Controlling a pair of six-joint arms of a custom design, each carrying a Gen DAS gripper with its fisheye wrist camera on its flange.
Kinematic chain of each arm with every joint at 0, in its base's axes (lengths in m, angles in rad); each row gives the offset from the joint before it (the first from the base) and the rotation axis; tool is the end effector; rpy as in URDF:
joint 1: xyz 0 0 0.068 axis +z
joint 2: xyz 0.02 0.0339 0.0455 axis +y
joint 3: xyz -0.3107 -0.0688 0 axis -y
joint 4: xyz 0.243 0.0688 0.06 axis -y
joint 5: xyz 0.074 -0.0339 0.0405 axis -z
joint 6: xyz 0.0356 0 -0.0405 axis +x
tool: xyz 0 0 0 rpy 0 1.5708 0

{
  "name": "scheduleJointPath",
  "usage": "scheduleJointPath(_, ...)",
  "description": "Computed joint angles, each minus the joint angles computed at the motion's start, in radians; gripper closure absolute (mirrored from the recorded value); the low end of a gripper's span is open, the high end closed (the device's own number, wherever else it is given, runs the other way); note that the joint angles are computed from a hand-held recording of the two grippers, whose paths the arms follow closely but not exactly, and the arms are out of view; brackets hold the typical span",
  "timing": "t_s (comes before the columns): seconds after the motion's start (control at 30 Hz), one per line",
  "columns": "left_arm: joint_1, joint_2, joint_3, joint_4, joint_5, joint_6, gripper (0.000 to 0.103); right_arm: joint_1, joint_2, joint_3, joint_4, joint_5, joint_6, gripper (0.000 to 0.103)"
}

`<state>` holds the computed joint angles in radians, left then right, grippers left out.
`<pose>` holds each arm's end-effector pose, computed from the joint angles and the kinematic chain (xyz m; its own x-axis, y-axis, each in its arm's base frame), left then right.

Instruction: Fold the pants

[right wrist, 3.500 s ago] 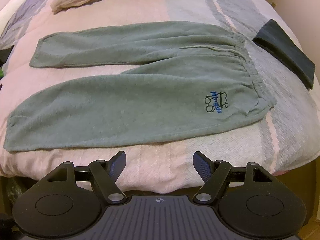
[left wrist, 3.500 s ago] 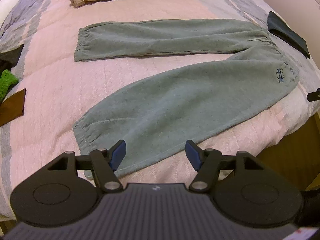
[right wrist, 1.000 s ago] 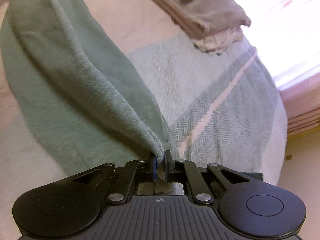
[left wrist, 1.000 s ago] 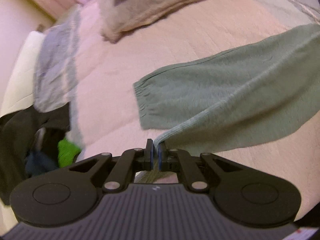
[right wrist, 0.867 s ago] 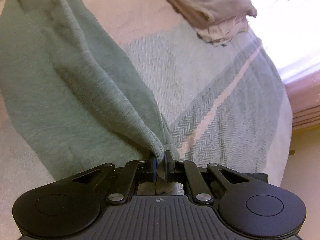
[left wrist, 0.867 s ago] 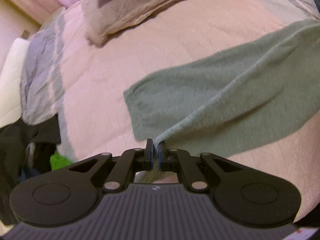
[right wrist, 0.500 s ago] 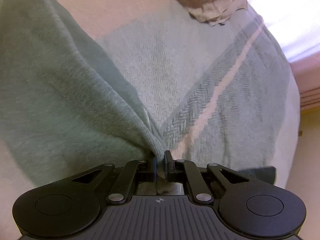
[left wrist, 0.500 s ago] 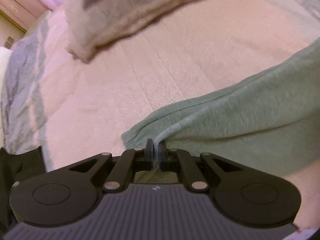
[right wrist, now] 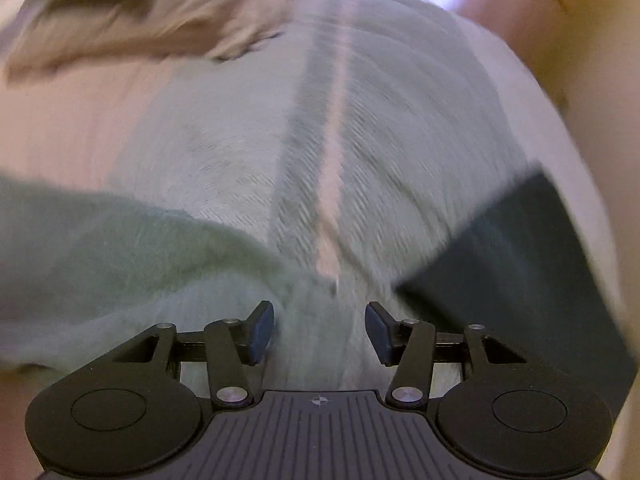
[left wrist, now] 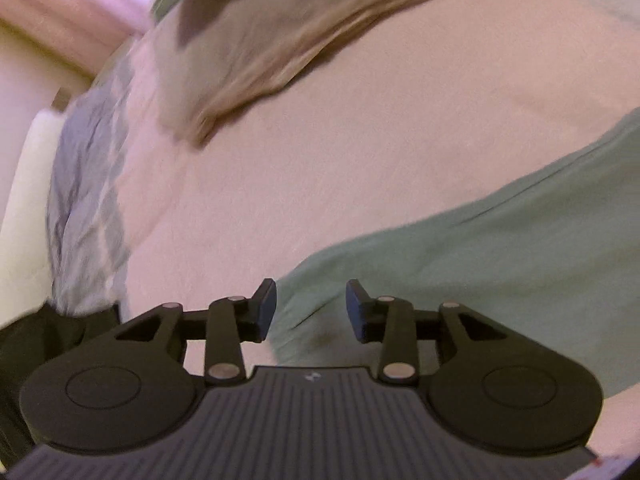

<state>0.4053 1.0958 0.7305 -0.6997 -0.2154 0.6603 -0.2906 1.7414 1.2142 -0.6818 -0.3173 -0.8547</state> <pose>0.1615 0.0776 0.2639 -0.9296 0.2532 -0.2680 0.1137 0.8884 0.4448 0.3396 -0.0900 0.2484 -0.7138 -0.5346 -0.4525 -0.5667 0.8205 -0.0755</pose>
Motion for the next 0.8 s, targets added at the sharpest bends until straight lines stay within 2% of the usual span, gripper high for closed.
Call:
scheduleJointPath(0.13, -0.360, 0.035, 0.046, -0.093, 0.061, -0.281, 0.070, -0.082, 0.075, 0.049, -0.079, -0.092, 0.048, 0.054)
scheduleJointPath(0.23, -0.622, 0.145, 0.037, 0.005, 0.139, -0.470, 0.070, -0.098, 0.163, 0.088, -0.097, -0.160, 0.085, 0.054)
scheduleJointPath(0.3, -0.772, 0.253, 0.035, 0.138, 0.186, -0.547, 0.070, -0.112, 0.223, 0.130, -0.123, -0.215, 0.094, 0.054)
scheduleJointPath(0.37, -0.884, 0.385, 0.055, 0.269, 0.231, -0.569, 0.070, -0.127, 0.268, 0.174, -0.161, -0.262, 0.083, 0.053)
scheduleJointPath(0.47, -0.962, 0.558, 0.108, 0.397, 0.280, -0.578, 0.070, -0.155, 0.338, 0.235, -0.219, -0.342, 0.052, 0.053)
scheduleJointPath(0.57, -0.999, 0.677, 0.150, 0.431, 0.290, -0.534, 0.070, -0.182, 0.400, 0.305, -0.304, -0.411, 0.057, 0.058)
scheduleJointPath(0.63, -1.014, 0.717, 0.160, 0.430, 0.270, -0.494, 0.071, -0.194, 0.396, 0.305, -0.313, -0.426, 0.063, 0.067)
scheduleJointPath(0.67, -1.016, 0.723, 0.161, 0.424, 0.269, -0.487, 0.082, -0.201, 0.390, 0.303, -0.323, -0.431, 0.061, 0.068)
scheduleJointPath(0.7, -1.026, 0.727, 0.163, 0.415, 0.255, -0.490, 0.097, -0.209, 0.374, 0.288, -0.322, -0.431, 0.060, 0.071)
scheduleJointPath(0.73, -1.032, 0.722, 0.168, 0.399, 0.235, -0.483, 0.102, -0.213, 0.356, 0.277, -0.316, -0.428, 0.061, 0.094)
scheduleJointPath(0.8, -1.035, 0.678, 0.168, 0.375, 0.223, -0.501, 0.102, -0.219, 0.333, 0.289, -0.325, -0.442, 0.066, 0.094)
